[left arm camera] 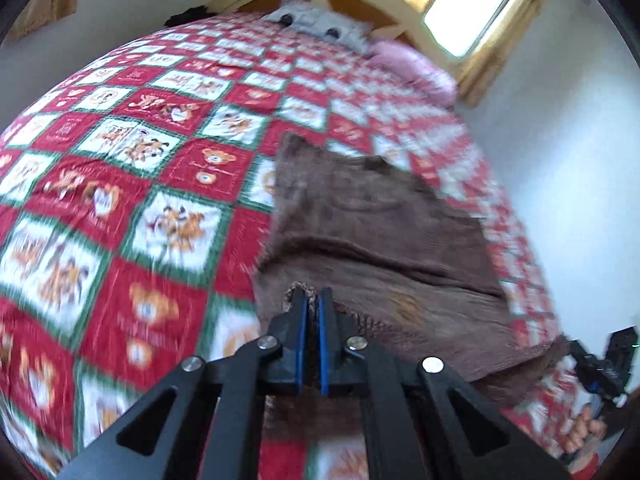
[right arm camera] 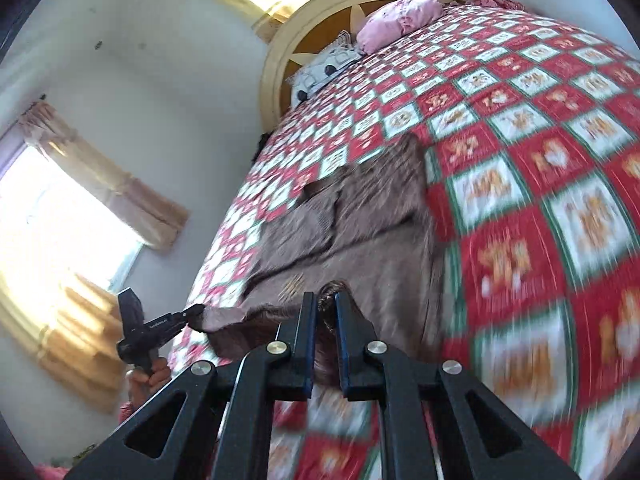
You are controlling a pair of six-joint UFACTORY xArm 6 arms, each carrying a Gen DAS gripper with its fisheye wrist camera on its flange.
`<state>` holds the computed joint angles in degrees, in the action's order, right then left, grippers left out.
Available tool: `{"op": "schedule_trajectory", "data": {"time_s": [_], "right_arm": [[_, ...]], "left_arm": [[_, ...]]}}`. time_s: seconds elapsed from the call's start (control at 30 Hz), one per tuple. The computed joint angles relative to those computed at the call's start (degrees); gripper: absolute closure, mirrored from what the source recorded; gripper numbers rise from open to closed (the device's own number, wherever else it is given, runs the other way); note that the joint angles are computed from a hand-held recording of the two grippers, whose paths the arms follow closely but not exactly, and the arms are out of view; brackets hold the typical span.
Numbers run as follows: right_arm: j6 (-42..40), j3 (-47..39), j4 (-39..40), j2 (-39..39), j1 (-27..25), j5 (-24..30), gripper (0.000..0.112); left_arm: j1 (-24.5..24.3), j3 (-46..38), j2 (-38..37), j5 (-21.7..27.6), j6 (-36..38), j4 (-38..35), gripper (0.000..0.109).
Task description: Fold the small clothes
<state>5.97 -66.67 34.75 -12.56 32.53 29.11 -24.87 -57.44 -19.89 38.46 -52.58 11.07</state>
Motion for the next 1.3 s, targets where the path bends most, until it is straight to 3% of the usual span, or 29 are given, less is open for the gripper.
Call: {"op": "schedule_trajectory", "data": {"time_s": [0.1,0.2,0.23,0.3,0.33,0.37,0.47,0.53,0.63,0.7,0.77,0.97,1.07,1.13,1.2,1.3], "right_arm": [[2.20,-2.99,-0.21,5.86,-1.58,-2.33,0.103],[1.88,-2.78,0.47,6.50,-2.09,-2.59,0.103],[2.28,-2.42,-1.19,6.08,-2.01,-2.14,0.102],[5.16,-1.23,-8.07,4.85,-1.25,-2.13,0.085],[7.39,-0.19,-12.93,3.85,-0.61,-2.71,0.062],[9.11,1.15,-16.89,2.75,0.06,-4.05,0.049],[16.70,4.75,-29.87,0.03,2.05,-7.84,0.047],[22.45,6.16,-36.97,-0.46,3.15,-9.80,0.047],[20.49,6.69,-32.42,0.50,4.81,-11.66,0.047],[18.78,5.78,-29.08,1.96,6.03,-11.64,0.047],[18.68,5.32,-28.51,2.45,6.61,-11.14,0.047],[19.59,6.93,-26.71,1.42,6.66,-10.02,0.047],[20.92,7.89,-25.96,0.82,6.10,-9.97,0.047],[21.97,8.59,-26.39,0.05,5.74,-10.47,0.047],[23.61,8.82,-28.12,-0.54,5.48,-10.72,0.047],[26.25,8.95,-30.73,-1.12,5.00,-10.97,0.047]], "left_arm": [[1.18,-3.82,5.49,4.05,0.49,1.50,0.101],[3.26,-0.03,3.13,-0.98,9.00,-8.46,0.099],[3.90,1.59,1.54,-2.27,12.92,-12.09,0.093],[4.42,3.62,-1.70,-2.56,15.72,-12.16,0.077],[4.39,4.36,-3.23,-2.27,14.53,-8.85,0.061],[4.16,5.13,-5.01,-1.55,12.82,-4.47,0.045],[1.75,7.29,-9.97,1.66,7.50,11.73,0.029],[-0.76,8.39,-11.77,3.19,8.12,19.83,0.021],[-2.67,9.99,-11.56,0.37,12.78,26.67,0.014],[-5.34,9.98,-10.27,1.80,14.34,35.07,0.014],[-6.71,9.46,-8.26,3.03,19.05,38.17,0.014],[-2.24,7.40,-4.09,-5.04,40.38,15.19,0.014],[-2.82,4.07,0.54,-3.78,44.95,12.17,0.014],[-3.43,2.02,3.97,-2.26,46.10,14.87,0.013],[-2.59,1.38,5.41,-4.23,48.38,12.16,0.012],[-0.14,-1.38,7.17,-4.14,45.76,6.77,0.012]]}}
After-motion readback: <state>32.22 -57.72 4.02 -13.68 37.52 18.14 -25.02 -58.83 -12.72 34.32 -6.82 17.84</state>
